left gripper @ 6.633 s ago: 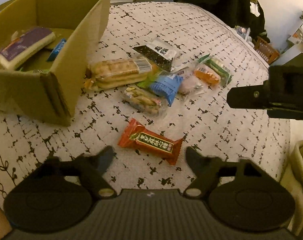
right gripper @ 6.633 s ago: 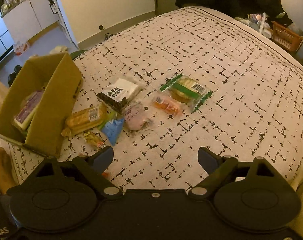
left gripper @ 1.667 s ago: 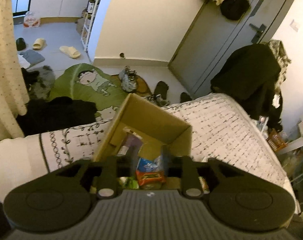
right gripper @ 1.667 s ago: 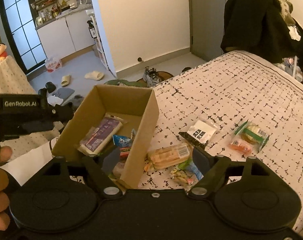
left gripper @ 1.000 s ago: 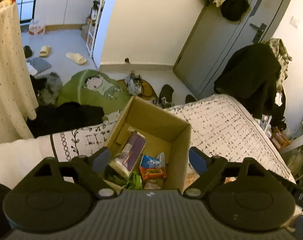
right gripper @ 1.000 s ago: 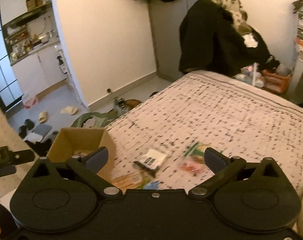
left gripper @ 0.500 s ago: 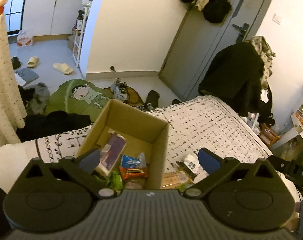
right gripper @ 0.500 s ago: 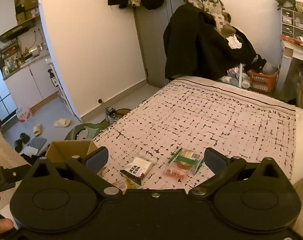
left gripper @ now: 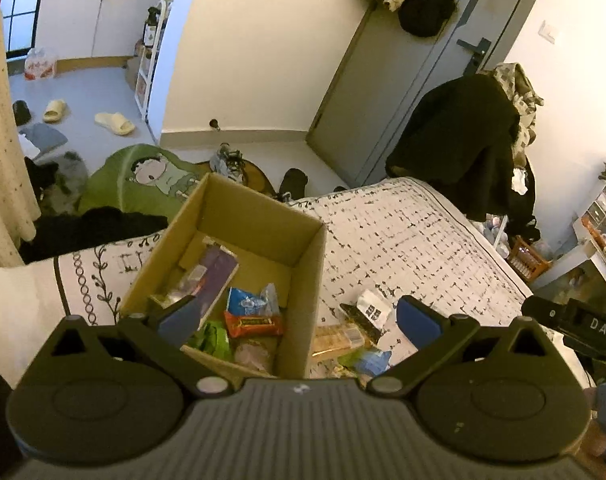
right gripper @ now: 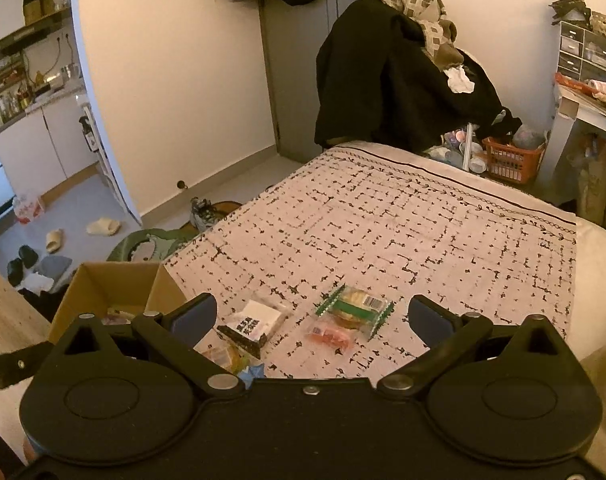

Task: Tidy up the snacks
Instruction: 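Withdraw both grippers from the box back toward the snack pile, then grasp the blue packet with the left gripper while the right grasps the orange-green packet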

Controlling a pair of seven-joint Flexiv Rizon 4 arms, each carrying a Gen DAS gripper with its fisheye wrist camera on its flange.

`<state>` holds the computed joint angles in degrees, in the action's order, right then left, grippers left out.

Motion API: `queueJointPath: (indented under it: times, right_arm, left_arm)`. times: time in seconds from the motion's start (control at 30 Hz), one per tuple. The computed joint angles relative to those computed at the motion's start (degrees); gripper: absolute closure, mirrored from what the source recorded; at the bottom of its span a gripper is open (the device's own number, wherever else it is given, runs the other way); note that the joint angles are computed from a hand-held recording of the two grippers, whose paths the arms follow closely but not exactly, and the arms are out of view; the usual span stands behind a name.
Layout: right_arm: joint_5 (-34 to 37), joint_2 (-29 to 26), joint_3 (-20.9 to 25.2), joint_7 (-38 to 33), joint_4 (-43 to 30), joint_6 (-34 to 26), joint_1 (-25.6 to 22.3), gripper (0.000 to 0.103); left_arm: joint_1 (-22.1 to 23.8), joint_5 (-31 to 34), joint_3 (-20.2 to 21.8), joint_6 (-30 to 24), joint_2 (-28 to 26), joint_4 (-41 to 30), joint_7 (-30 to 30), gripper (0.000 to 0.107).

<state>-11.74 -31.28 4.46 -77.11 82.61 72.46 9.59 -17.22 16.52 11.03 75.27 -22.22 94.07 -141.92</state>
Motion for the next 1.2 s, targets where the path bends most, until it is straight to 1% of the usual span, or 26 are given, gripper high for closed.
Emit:
queueJointPath:
  times: [0.17, 0.27, 0.37, 0.4, 0.5, 0.6, 0.67, 0.73, 0.77, 0.9, 1.0, 1.1, 1.2]
  right_arm:
    - [0.0, 0.0, 0.8, -2.0, -0.5, -1.9, -0.3, 0.0]
    - [0.4, 0.1, 1.4, -3.9, -0.5, -2.0, -0.6, 0.0]
    - [0.9, 0.0, 1.1, -4.1, -0.9, -2.3, -0.6, 0.0]
    - [1.7, -0.2, 1.7, -4.4, -1.6, -3.3, -1.0, 0.0]
    - [6.2, -1.1, 5.6, -8.4, -4.7, -6.9, -3.7, 0.0]
    - [8.0, -1.7, 5.3, -9.9, -6.3, -8.4, -3.7, 0.0]
    - [9.7, -2.4, 6.0, -11.6, -7.7, -9.7, -4.4, 0.0]
    - [11.6, -3.3, 6.9, -13.7, -9.7, -11.4, -5.2, 0.0]
    - [12.1, -3.7, 6.8, -14.4, -10.5, -12.0, -5.2, 0.0]
    - [13.4, -5.3, 6.0, -16.2, -13.2, -14.2, -5.2, 0.0]
    - [15.2, -6.7, 6.4, -17.3, -16.1, -17.3, -6.2, 0.0]
    - [15.2, -8.2, 4.5, -15.9, -17.8, -18.8, -5.9, 0.001]
    - [16.5, -9.7, 4.4, -14.2, -19.8, -20.2, -6.7, 0.001]
  left_arm:
    - [0.4, -0.4, -0.9, -1.3, 0.1, 0.7, 1.1, 0.004]
    - [1.5, -1.7, -2.4, 0.6, 0.3, 1.9, 3.0, 0.004]
    - [1.8, -3.0, -3.4, 1.5, 0.4, 2.6, 6.2, 0.004]
    - [1.8, -3.6, -3.5, 1.6, 0.3, 2.7, 6.8, 0.004]
    - [1.6, -5.2, -4.0, 3.4, 0.1, 3.6, 8.5, 0.004]
    - [-0.2, -4.9, -2.7, 2.2, -0.6, 2.6, 8.7, 0.004]
    - [-1.2, -4.8, -2.1, 1.3, -1.4, 1.7, 8.0, 0.004]
    - [-0.7, -6.4, -3.3, 1.5, -2.0, 1.8, 8.3, 0.004]
    - [-0.5, -7.0, -3.8, 2.3, -2.3, 1.9, 8.5, 0.004]
    - [-3.1, -6.7, -1.9, 3.6, -4.6, -0.1, 6.4, 0.005]
    - [-3.2, -8.4, -2.8, 4.0, -6.5, -1.7, 7.1, 0.007]
    - [-3.8, -9.6, -2.9, 4.3, -8.4, -3.6, 7.8, 0.007]
    - [-4.2, -11.1, -3.3, 4.2, -10.4, -5.4, 9.1, 0.007]
